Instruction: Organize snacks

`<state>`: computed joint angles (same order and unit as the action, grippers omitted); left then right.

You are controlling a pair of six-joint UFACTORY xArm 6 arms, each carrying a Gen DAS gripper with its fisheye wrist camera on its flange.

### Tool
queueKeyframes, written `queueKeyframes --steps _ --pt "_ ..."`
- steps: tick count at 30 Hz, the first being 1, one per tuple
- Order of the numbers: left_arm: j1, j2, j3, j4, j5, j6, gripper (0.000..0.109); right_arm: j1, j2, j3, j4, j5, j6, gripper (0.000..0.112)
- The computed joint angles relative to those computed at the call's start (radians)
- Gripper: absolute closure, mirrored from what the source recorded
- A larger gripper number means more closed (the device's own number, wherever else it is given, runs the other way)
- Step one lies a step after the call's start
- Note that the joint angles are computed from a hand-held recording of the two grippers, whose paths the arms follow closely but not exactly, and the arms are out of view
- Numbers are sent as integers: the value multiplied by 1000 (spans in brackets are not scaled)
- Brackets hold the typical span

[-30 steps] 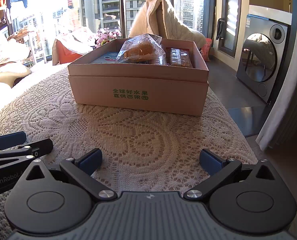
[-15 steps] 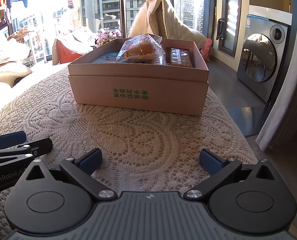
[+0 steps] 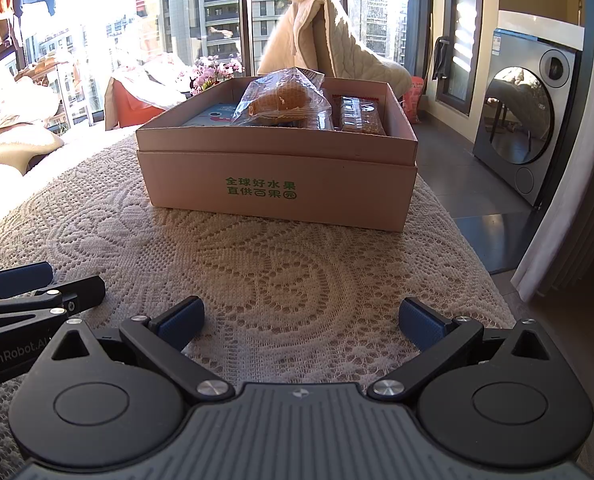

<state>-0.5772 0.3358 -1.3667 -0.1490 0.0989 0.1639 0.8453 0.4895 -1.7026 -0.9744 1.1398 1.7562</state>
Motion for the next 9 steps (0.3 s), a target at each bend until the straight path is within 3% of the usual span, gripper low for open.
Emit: queueKeyframes --steps 9 --pt "2 -1 2 27 -2 -20 48 0 1 -1 0 0 0 9"
